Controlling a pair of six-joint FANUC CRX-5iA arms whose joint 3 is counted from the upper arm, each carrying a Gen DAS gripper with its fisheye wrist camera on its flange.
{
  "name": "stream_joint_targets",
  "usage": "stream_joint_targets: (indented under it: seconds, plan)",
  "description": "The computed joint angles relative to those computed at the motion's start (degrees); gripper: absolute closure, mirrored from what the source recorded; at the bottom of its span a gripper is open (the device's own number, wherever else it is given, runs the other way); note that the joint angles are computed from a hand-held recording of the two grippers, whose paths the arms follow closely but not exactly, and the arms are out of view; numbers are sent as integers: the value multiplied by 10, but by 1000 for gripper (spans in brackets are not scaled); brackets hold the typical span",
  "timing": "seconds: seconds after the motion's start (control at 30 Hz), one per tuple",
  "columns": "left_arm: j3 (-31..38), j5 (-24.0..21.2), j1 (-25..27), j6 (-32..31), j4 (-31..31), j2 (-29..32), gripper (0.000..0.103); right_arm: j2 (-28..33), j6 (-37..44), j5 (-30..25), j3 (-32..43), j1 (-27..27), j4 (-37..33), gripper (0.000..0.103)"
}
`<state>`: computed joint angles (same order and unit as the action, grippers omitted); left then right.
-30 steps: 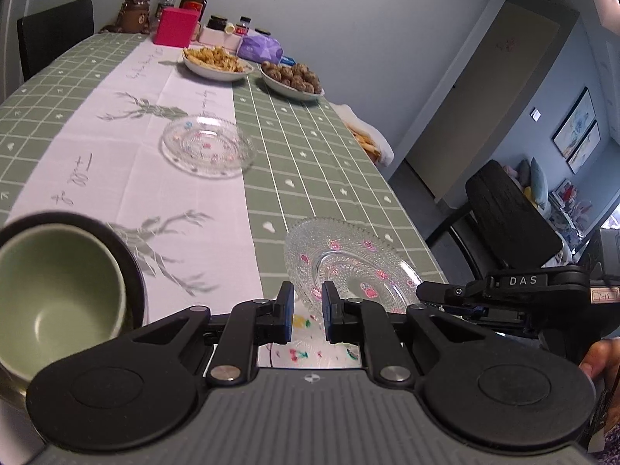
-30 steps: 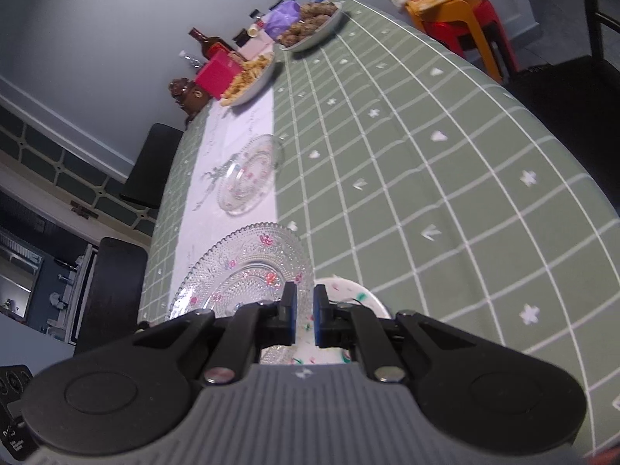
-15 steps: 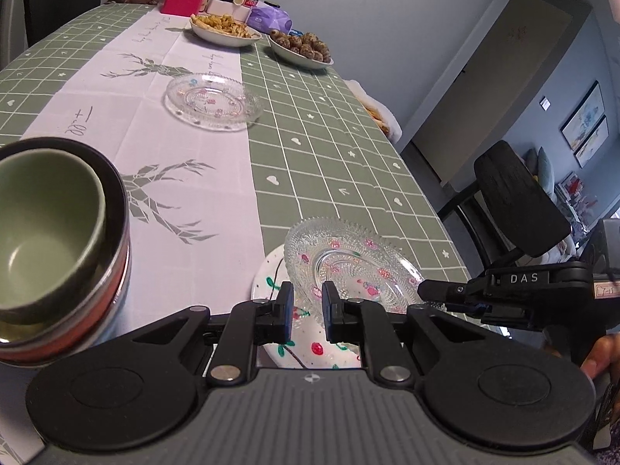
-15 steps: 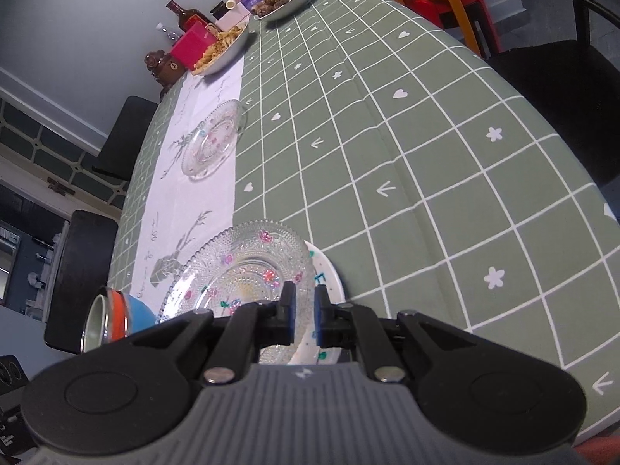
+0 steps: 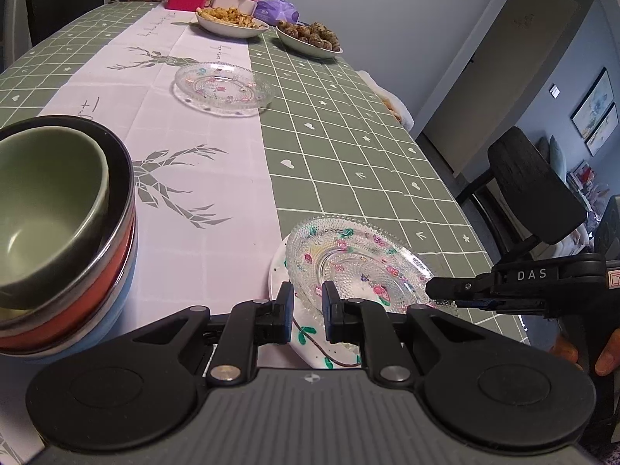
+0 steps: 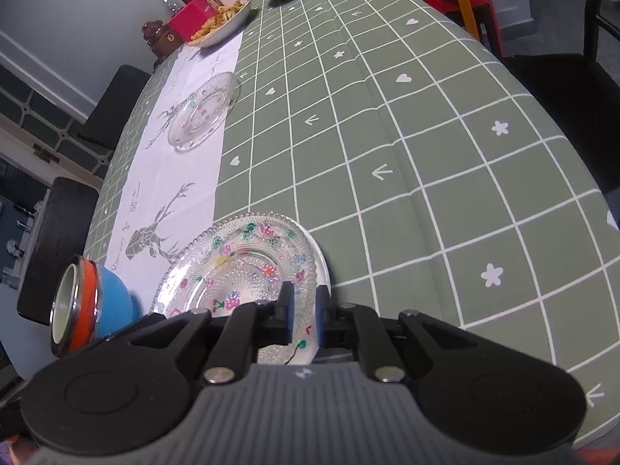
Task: Organize plates and bowls
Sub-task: 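Carry the glass plate with both tools and lower it onto the painted plate, then open both tools and move them to the small clear glass plate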
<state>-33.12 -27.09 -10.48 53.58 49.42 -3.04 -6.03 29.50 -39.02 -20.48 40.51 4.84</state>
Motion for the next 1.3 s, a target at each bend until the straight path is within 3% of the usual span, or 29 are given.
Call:
stream_joint_targets:
  seconds: [0.2, 0.43, 0.7, 0.9, 1.1, 1.13, 1.2, 1.3]
  plan:
    - [4, -8, 5, 13, -12, 7, 87, 8, -1, -11, 1, 12, 31, 92]
    - [21, -18, 10, 62, -78, 15, 87, 17, 8, -25, 1, 35, 78, 92]
    - [21, -13, 5, 55, -82, 16, 87, 22, -3, -37, -6, 49, 124, 90]
    - [19, -10, 5, 46, -79, 16, 87, 25, -4, -44, -6, 58, 138, 80]
    - [19, -6, 5, 54, -85, 13, 87, 24, -11, -43, -9, 60, 147, 80]
    - [18, 0, 4, 59, -91, 10, 85, 22, -15, -41, -10, 60, 147, 80]
    - [11, 15, 1, 55, -90, 3, 73, 19, -26, -35, -14, 59, 150, 80]
    - [-4, 37, -5, 26, -58, -6, 61, 10, -42, -21, -24, 57, 159, 66]
